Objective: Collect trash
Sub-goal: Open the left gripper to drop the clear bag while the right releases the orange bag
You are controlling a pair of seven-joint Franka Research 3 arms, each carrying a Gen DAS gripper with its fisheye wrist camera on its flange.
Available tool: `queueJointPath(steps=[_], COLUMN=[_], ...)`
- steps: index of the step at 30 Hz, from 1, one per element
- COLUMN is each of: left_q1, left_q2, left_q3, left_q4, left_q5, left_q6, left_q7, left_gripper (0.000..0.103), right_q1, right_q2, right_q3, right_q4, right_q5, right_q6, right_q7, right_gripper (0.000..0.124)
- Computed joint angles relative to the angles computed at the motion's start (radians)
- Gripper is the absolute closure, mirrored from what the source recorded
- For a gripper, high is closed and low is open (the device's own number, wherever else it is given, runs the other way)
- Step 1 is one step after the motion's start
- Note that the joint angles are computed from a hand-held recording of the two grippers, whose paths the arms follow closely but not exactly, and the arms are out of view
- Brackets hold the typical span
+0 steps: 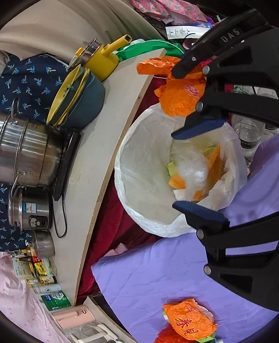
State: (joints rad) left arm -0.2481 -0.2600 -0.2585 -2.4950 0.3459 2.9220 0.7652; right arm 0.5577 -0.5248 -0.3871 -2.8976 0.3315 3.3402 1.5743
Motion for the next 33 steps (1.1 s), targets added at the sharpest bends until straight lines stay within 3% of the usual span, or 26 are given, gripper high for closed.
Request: queueJointPath(steps=[14, 17, 21, 33], left_q1=[0.054, 0.088, 0.097, 0.077], left_q2=[-0.114, -0.14, -0.165, -0.251], left_q3=[0.029, 0.009, 0.013, 0.045], left_q4=[-0.105, -0.123, -0.142, -0.216], left_q5=[-0.015, 0.009, 0.025, -0.01], left_q6=[-0.003, -0.017, -0.027, -0.031], left_q7=[-0.037, -0.065, -0.076, -0.06], left_gripper=[0.042, 0.042, 0.042, 0.042], right_q1=[0.186, 0.229, 0.232, 0.09], right_q2=[0.129, 0.145, 0.167, 0.128], right_q3=[-0.101, -0.127, -0.109, 0.074], right_q4=[0.089, 0.105, 0.119, 0.105], right_q5=[-0.045, -0.06, -0.071, -0.084], right_q6=[0.001, 0.001, 0.02, 0.003], right_q7=[0.027, 0.036, 0.064, 0.101], right_gripper=[0.097, 0.096, 0.088, 0.082])
